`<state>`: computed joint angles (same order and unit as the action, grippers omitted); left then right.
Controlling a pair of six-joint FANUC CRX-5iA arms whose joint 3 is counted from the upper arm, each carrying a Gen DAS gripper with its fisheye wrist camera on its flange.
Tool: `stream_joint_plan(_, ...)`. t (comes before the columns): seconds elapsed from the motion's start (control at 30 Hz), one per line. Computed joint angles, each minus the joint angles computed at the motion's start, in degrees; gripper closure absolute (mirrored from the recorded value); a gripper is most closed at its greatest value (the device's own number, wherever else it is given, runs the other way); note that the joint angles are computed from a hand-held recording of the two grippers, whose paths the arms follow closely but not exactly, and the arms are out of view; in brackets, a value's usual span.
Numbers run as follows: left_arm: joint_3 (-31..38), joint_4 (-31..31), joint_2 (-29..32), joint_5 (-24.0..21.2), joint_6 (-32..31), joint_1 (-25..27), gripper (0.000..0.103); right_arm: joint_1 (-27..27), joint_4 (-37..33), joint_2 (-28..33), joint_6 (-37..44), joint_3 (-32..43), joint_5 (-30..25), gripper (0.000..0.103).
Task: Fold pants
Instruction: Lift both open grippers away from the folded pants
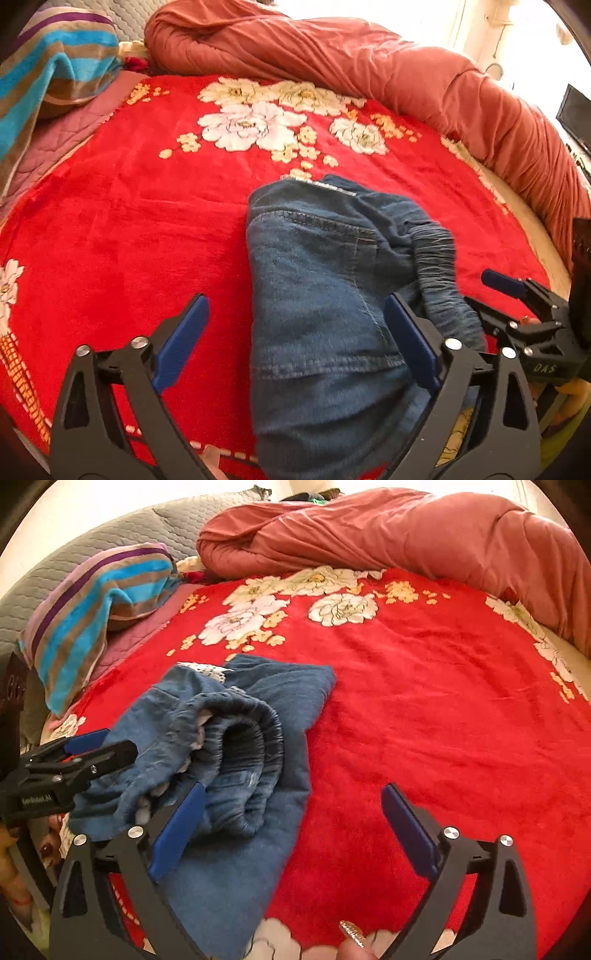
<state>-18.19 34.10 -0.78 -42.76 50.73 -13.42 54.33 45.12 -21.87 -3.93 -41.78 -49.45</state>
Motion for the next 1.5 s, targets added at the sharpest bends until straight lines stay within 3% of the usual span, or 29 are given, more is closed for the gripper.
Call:
stream_joint_plan(0.33,-7.98,3.67,-9.19,3.77,-4.0,1.88,0.01,11.72,9.4,-3.63,-8.91,-2.31,-11.92,0.005)
stream_joint_plan(0.63,-14.07,4.93,-16.68,1.93,-4.81,3.54,0.01,21.68,12.98,-5.65,-14.68,-2.91,-21.09,0.005)
stream_joint_plan(1.0,-18.2,4.33,-23.44,-2.3,-4.75,7.14,0.01,33.28,11.46,-6.55,-18.52,-2.32,-31.97,0.005)
stream_joint_plan(1.27,-21.07,1.66,-25.76,-5.25,-4.66,8.41,0.01,37.63,5.81,-5.61,-22.55,-2.46,-34.06,0.005)
stream_joint_plan(1.5,-21.37,-0.18,-25.36,-4.19,-3.82,7.7,0.01,36.61,5.27,-3.4,-22.78,-1.77,-32.67,0.005)
